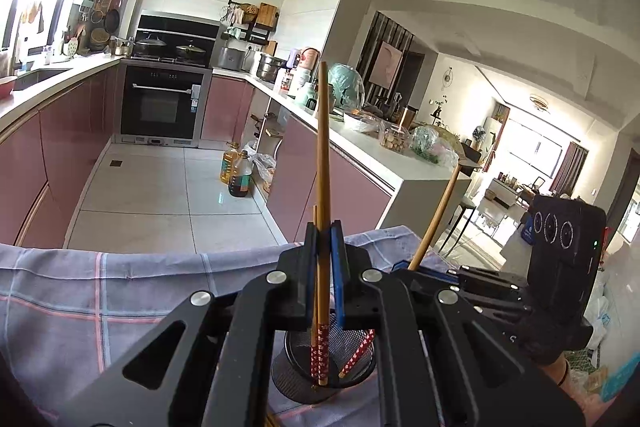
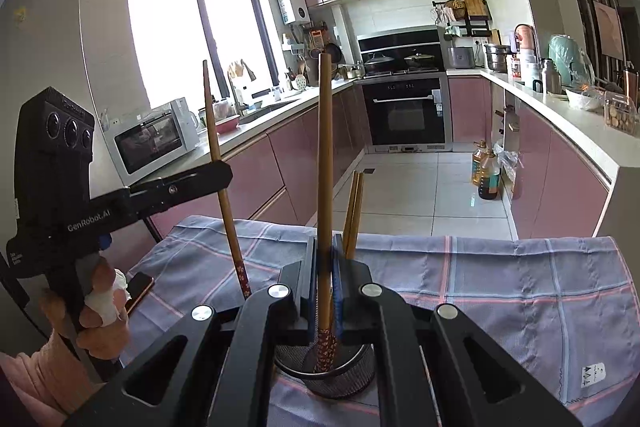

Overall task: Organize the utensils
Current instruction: 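Raise the left tool's chopstick upright into the cup while the right tool inserts its chopstick, then open the left tool and withdraw while the right tool releases its chopstick and withdraws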

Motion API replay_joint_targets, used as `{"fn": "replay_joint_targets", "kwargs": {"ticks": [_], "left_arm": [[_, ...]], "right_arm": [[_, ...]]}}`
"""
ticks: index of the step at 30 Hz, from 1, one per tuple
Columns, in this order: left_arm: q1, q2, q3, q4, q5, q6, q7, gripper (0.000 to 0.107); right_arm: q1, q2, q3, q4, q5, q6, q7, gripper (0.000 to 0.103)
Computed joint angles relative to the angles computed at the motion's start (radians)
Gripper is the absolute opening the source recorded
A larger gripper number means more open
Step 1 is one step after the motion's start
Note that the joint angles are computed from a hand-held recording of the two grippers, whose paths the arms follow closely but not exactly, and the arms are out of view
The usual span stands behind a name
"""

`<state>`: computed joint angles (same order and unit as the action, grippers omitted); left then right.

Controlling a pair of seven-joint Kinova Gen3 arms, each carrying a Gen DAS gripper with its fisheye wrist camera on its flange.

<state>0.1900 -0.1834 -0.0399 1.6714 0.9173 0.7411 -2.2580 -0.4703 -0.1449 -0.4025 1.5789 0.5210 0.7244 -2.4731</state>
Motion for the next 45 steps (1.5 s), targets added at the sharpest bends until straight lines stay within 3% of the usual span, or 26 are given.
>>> {"fn": "replay_joint_targets", "kwargs": {"ticks": [4, 11, 15, 20, 22, 34, 41, 45], "left_arm": [[0.002, 0.011, 0.019, -0.008, -0.029, -0.039, 0.011, 0.007], [0.007, 0.012, 0.044, -0.019, -0.131, -0.003, 0.048, 0.007], [0.010, 0.028, 0.051, -0.061, -0.219, 0.076, 0.062, 0.007], [-0.004, 0.107, 0.112, -0.158, -0.387, 0.188, 0.189, 0.007], [-0.006, 0.139, 0.123, -0.180, -0.409, 0.212, 0.217, 0.007], [-0.034, 0.169, 0.135, -0.177, -0.358, 0.198, 0.202, 0.008], [-0.041, 0.157, 0.125, -0.149, -0.328, 0.193, 0.187, 0.008], [-0.048, 0.118, 0.112, -0.099, -0.315, 0.155, 0.172, 0.014]], "right_arm": [[-0.007, 0.009, 0.000, 0.005, -0.002, 0.004, -0.012, 0.006], [-0.030, 0.026, 0.031, -0.008, -0.059, 0.025, 0.038, 0.006], [-0.039, 0.040, 0.057, -0.025, -0.123, 0.047, 0.093, 0.006], [-0.048, 0.077, 0.096, -0.064, -0.217, 0.084, 0.172, 0.008], [-0.051, 0.093, 0.107, -0.077, -0.240, 0.095, 0.188, 0.008], [-0.077, 0.131, 0.139, -0.083, -0.225, 0.076, 0.160, 0.008], [-0.080, 0.128, 0.142, -0.074, -0.232, 0.050, 0.176, 0.012], [-0.078, 0.113, 0.136, -0.057, -0.220, 0.041, 0.157, 0.017]]}}
